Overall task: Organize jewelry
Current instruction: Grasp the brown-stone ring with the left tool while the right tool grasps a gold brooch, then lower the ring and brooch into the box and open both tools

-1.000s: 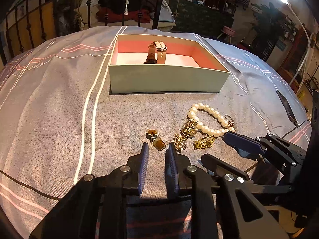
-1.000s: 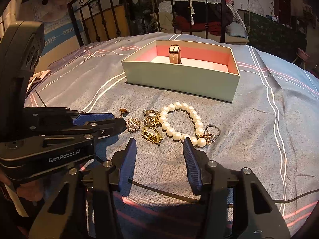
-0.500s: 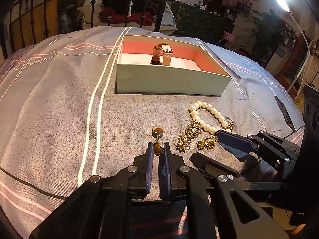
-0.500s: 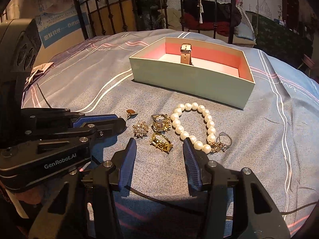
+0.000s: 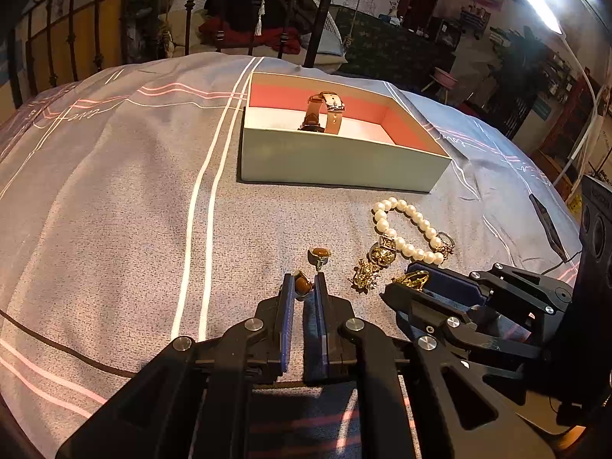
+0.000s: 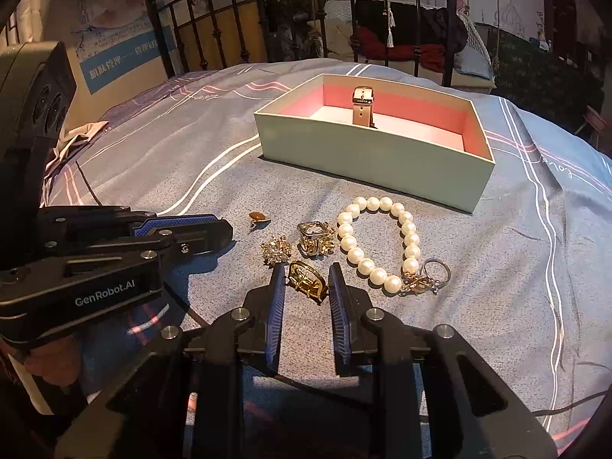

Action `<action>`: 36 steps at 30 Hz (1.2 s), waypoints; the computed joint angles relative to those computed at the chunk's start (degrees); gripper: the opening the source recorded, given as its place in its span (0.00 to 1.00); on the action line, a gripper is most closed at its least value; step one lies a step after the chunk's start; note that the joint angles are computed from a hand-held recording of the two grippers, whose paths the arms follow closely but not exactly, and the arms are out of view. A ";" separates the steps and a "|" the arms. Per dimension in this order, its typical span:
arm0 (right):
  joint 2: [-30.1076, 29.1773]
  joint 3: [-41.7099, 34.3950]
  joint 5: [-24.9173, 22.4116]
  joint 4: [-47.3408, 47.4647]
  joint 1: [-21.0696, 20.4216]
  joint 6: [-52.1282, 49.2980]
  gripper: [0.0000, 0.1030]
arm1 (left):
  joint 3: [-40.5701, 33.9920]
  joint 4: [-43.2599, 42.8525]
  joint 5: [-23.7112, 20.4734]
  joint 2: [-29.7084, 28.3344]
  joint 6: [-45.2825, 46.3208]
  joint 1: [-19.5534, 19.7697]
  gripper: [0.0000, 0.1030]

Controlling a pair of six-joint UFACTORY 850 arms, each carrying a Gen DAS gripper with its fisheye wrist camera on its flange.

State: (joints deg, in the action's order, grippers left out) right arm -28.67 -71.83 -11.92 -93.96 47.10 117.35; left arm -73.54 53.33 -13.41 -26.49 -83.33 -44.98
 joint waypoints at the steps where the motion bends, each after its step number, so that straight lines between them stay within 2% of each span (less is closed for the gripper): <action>1: 0.29 0.34 -0.26 -1.74 0.09 1.97 0.24 | 0.01 0.28 0.10 0.06 -0.34 0.04 0.10; 15: 1.82 1.35 -1.00 -5.00 -0.36 6.18 0.24 | -2.07 3.21 -0.67 -0.24 -1.96 -0.30 0.10; 22: 2.11 -0.99 -2.12 -4.50 -1.90 4.80 0.24 | -6.62 7.64 -1.80 -1.40 -4.54 0.37 0.10; 26: 0.32 -5.60 -3.62 5.13 -3.50 -6.12 0.24 | -12.70 -0.69 -2.30 -4.35 3.70 1.85 0.10; 30: -2.26 -10.87 -4.96 15.51 -5.33 -17.03 0.24 | -19.96 -5.97 -5.03 -8.32 10.60 2.72 0.10; 36: -6.58 -18.56 -6.94 29.54 -7.64 -31.97 0.24 | -30.93 -21.70 -8.58 -14.66 26.51 4.75 0.10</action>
